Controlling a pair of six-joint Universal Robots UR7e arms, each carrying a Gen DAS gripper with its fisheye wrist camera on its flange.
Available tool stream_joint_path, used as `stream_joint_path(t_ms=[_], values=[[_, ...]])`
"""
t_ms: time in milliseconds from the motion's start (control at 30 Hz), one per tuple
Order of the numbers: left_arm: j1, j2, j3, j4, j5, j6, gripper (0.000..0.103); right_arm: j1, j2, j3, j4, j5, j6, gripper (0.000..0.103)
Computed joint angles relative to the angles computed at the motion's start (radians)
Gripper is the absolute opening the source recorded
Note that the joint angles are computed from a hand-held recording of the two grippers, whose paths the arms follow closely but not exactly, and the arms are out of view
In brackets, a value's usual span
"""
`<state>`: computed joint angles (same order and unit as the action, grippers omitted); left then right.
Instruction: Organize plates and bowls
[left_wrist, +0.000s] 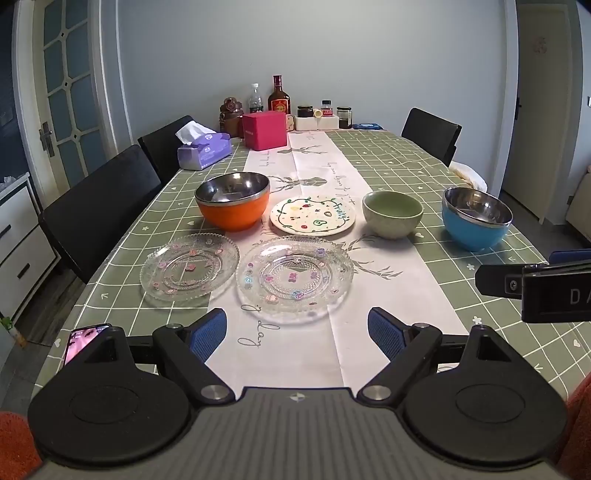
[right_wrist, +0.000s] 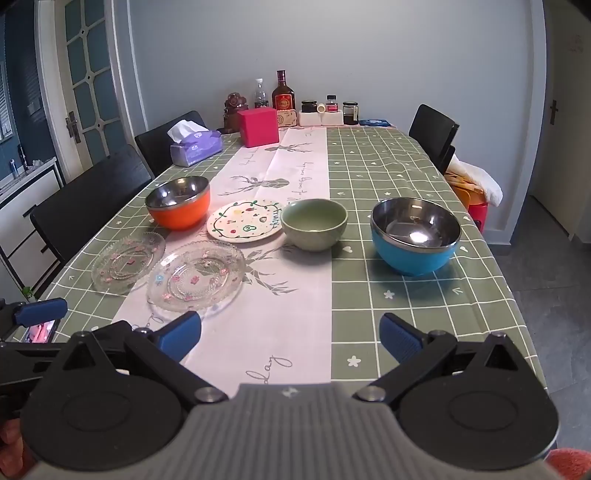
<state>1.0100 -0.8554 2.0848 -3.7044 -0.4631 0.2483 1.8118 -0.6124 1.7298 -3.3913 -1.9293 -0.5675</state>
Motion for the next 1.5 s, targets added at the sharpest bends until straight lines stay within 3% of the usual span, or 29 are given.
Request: stream_joint_path(t_ms=[1500], values=[[-0.002,0.014,-0.007,0.009,0.007,-0.021,0.101,0.005,0.010,-0.009,0.003,-0.027,-0.014,0.100]])
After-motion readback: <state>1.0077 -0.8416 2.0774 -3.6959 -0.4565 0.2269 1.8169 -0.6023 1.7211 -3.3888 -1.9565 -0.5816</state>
